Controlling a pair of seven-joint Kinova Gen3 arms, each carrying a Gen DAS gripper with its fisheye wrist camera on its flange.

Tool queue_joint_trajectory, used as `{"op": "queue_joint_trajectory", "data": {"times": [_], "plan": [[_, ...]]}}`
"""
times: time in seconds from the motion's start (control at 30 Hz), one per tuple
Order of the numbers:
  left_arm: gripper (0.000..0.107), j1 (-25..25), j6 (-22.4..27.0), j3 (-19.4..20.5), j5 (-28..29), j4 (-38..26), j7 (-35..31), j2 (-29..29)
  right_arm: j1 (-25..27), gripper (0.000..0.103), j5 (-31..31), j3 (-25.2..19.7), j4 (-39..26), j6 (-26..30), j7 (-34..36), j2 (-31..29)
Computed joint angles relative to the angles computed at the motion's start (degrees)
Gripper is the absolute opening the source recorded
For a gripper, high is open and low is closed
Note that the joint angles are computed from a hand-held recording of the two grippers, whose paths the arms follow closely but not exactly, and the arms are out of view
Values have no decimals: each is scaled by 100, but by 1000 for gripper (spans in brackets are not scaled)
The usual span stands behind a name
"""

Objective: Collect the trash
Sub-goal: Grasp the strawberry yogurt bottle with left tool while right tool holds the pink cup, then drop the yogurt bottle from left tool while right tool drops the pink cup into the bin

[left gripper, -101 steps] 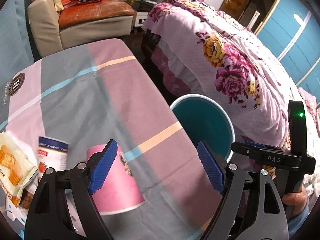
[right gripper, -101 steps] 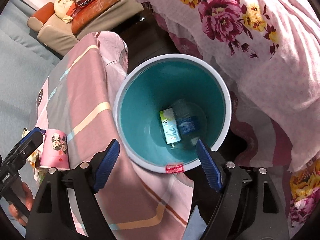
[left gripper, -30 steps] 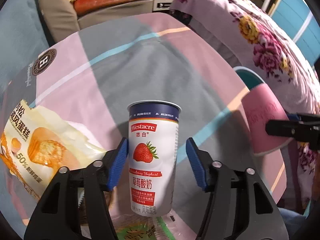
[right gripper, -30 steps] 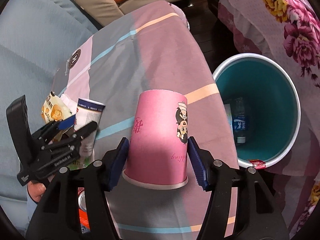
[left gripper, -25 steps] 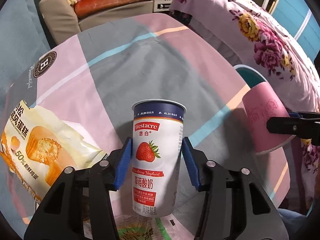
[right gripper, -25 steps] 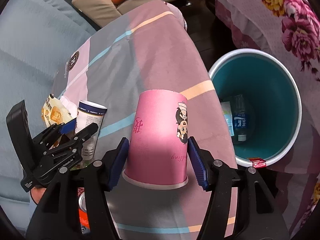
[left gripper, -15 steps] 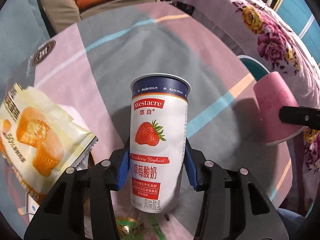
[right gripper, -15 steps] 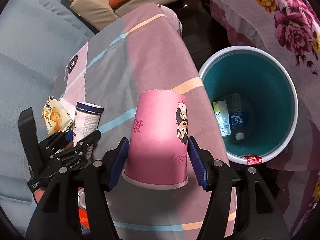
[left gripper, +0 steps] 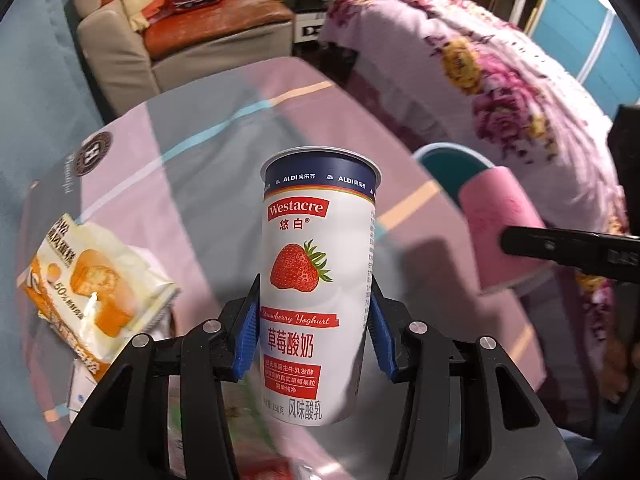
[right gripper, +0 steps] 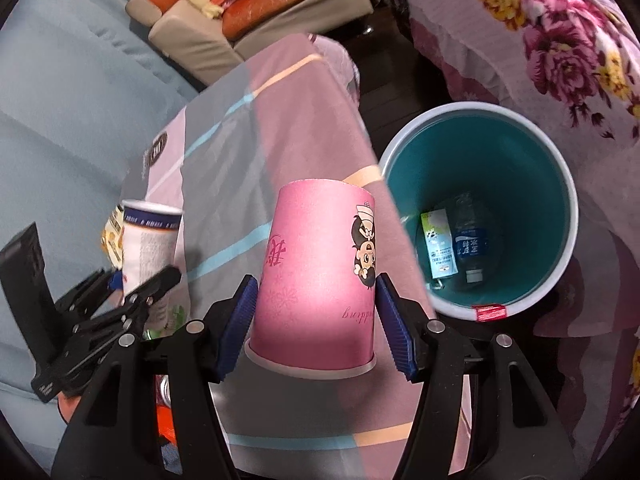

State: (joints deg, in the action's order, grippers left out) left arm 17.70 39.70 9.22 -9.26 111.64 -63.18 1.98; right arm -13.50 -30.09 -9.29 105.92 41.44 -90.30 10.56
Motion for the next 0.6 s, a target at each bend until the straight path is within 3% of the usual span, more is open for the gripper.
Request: {"op": "queue_joint_trajectory", "data": {"times": [0.23,0.6], "plan": [[48,299,67,167,-22,-492,95,294,365,58,-179,246,300,-164,199,-379],[48,972,235,110,189,-1627,-181,1611,861,58,-244,595,603,-225,508,-529]]}}
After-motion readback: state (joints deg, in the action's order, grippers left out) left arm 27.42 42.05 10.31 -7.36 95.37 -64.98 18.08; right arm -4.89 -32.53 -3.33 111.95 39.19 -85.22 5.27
